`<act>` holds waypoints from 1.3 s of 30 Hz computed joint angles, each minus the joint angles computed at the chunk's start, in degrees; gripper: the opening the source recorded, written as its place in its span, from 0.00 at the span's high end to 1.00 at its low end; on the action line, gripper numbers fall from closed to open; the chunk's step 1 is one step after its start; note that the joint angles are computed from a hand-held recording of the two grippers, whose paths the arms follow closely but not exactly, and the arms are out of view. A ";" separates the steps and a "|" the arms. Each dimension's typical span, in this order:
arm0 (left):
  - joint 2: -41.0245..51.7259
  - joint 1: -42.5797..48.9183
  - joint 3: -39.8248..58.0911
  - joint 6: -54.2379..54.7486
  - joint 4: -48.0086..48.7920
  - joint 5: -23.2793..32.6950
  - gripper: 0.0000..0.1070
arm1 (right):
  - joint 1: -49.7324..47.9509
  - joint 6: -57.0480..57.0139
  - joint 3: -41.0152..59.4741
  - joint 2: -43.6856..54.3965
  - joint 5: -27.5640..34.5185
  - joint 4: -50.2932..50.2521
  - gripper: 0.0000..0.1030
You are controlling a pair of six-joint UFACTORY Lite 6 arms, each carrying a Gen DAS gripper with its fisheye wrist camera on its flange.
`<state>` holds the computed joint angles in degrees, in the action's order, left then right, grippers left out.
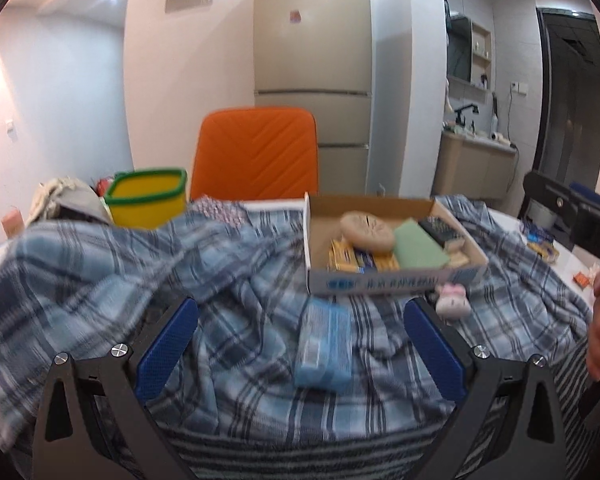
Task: Organize soft objects
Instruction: 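Move the left gripper down toward the light-blue wet-wipe pack, then grasp the light-blue wet-wipe pack with the left gripper and lift it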
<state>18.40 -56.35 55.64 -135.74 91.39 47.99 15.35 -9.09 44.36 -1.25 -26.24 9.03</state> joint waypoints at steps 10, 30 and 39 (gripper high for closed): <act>1.92 5.25 1.10 4.35 -5.94 -14.32 0.04 | 0.52 -0.35 1.08 4.88 0.24 0.16 0.00; 16.27 13.91 20.25 30.31 -22.52 -21.56 0.20 | -0.49 2.78 5.17 10.65 3.97 -2.53 0.00; 22.48 15.23 26.33 45.49 -36.92 -22.86 0.30 | -0.63 4.63 7.26 12.95 5.86 -4.63 0.00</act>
